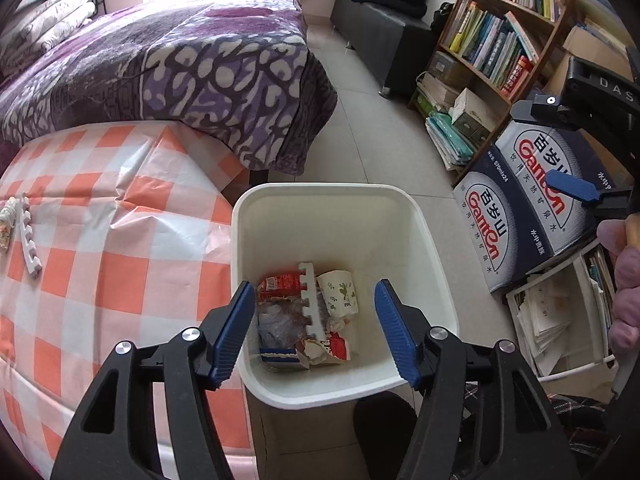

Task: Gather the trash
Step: 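Carry the foam strip and orange food piece over the white bin and open both tools, then grasp the second white foam strip with the left tool and lift it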

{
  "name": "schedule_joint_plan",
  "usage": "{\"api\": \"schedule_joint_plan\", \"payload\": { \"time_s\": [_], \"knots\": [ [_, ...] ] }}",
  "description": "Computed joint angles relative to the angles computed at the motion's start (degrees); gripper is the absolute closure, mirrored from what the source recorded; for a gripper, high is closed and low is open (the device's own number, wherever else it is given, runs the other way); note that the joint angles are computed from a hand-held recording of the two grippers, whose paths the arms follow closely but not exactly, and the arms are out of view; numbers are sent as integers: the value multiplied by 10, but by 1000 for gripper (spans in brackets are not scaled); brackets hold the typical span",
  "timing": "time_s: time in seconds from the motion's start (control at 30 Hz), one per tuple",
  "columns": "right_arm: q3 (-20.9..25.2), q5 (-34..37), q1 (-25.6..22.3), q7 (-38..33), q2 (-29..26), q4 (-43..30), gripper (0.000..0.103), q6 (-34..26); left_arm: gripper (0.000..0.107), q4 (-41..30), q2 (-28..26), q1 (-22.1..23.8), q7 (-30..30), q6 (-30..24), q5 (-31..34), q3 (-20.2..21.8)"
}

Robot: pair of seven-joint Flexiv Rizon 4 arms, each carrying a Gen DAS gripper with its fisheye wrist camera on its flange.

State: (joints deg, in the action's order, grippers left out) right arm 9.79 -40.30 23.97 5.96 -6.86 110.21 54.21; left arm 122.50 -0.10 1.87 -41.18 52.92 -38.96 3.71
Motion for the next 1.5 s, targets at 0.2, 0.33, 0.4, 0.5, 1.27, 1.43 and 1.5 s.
{"api": "schedule_joint_plan", "payload": {
  "time_s": [0.2,0.33,0.4,0.5,1.27,1.43,1.5],
  "knots": [
    [6,36,11,-31,-22,-24,7,-10,28,-17,-19,17,-51,15,56,8],
    [12,97,18,-75,-44,-48,7,-8,25,-50,-50,41,-113,13,115,17],
    [14,125,23,-95,-54,-59,7,-5,23,-75,-71,56,-150,8,154,25],
    [15,153,32,-122,-70,-78,7,-7,22,-103,-99,79,-186,19,183,33],
    [7,230,120,-221,-206,-253,7,-80,79,-240,-275,216,-214,103,205,-2],
    [-21,172,160,-210,-240,-290,7,-110,80,-207,-243,250,-101,109,110,-35],
    [-31,144,176,-215,-261,-313,7,-122,80,-199,-225,269,-53,121,43,-51]
  ]
}}
